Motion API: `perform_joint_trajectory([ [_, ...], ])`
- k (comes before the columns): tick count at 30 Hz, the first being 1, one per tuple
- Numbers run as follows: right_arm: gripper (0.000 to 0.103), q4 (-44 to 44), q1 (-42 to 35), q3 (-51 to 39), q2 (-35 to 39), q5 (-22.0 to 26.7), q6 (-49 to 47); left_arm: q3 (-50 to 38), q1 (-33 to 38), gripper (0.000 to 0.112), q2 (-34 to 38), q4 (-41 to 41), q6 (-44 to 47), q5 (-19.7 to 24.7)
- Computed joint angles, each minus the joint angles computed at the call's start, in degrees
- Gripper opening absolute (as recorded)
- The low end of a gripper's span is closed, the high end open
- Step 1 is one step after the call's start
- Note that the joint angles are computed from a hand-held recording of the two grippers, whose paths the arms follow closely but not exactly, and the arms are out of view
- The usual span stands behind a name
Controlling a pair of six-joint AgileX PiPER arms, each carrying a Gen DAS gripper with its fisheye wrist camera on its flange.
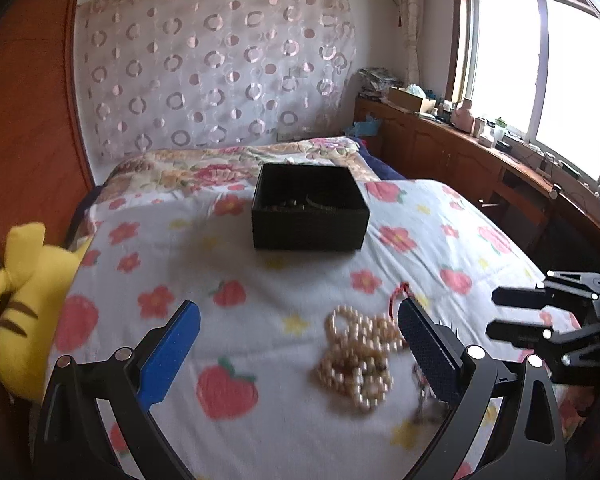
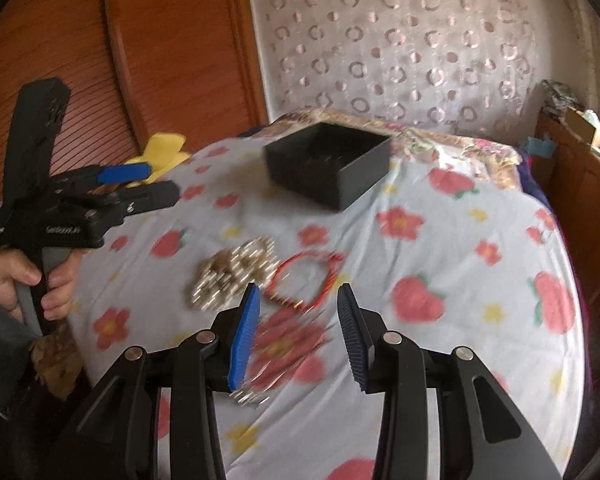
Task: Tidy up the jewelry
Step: 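Grasp the silver hair comb with the right tool while the left tool grasps the green pendant chain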
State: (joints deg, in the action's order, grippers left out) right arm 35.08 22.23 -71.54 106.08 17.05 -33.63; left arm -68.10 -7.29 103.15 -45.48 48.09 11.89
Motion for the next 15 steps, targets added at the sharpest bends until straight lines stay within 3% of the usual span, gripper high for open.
perform_joint_trajectory([
  [3,0.043,1.07,1.53,1.42,-0.33,0.56,-1.21,3.43,-0.07,0.096,-1.44,-2.28,2.03,-1.38],
  [9,0.043,-1.54,3.52,1.73,0.8,3.65,0.51,10.19,1.02,0.096,-4.79,-16.04,15.62,-2.34],
  [15,0.043,-8.58,4.7,0.89,1.91,4.7,6.41,14.7,1.72,0.096,-7.73,-25.52,25.67,-2.29],
])
